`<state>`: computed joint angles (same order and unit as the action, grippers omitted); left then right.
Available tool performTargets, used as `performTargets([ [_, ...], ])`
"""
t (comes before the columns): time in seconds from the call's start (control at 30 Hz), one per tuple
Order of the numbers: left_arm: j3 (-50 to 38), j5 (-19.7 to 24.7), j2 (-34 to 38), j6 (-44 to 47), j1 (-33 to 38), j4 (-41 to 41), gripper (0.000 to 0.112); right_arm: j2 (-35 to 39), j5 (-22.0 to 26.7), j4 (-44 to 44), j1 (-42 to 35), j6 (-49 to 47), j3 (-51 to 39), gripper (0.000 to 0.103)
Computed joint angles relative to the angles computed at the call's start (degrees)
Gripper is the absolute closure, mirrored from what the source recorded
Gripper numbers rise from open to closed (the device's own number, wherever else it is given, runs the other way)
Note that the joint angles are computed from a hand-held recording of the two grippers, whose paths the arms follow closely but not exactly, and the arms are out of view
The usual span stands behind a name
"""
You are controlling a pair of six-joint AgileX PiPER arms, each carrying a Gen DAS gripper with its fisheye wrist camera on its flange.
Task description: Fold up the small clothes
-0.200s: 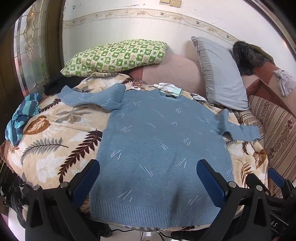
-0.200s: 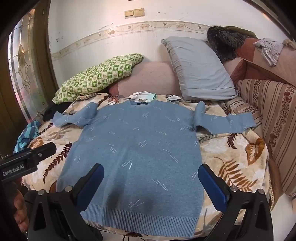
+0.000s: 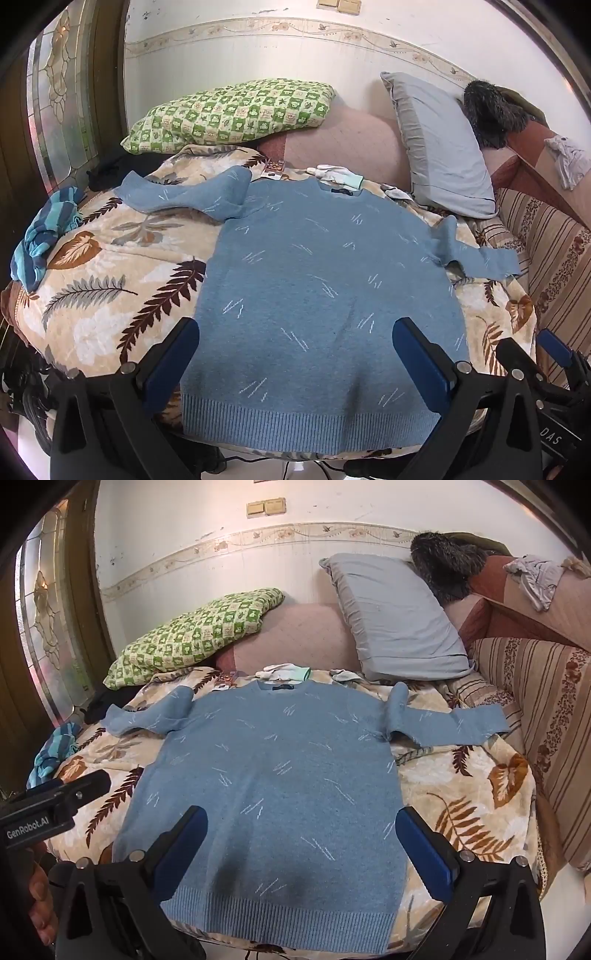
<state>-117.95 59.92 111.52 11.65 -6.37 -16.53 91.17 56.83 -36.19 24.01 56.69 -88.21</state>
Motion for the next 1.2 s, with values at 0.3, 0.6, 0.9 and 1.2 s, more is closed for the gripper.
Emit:
performTargets([
  [0.3, 0.3, -0.4, -0.2, 0.5, 0.6, -0.9, 0.009, 0.1, 0.0, -3.5, 2.0, 2.7, 0.7, 0.0],
  [0.6, 0.7, -0.4, -0.5, 0.4, 0.5, -0.6, 0.009, 0.0, -0.1, -3.1, 1.8, 2.2, 0.6, 0.0],
  [0.9, 2.6, -1.4, -1.2, 1.0, 0.7, -0.5, 0.009, 0.1, -0.4, -3.3, 1.8, 2.4, 0.6, 0.0],
  [1.2, 2.7, -1.0, -1.1, 0.7, 0.4, 0.0, 0.009, -0.1, -0.5, -3.4, 2.0, 2.9, 0.9, 0.0],
])
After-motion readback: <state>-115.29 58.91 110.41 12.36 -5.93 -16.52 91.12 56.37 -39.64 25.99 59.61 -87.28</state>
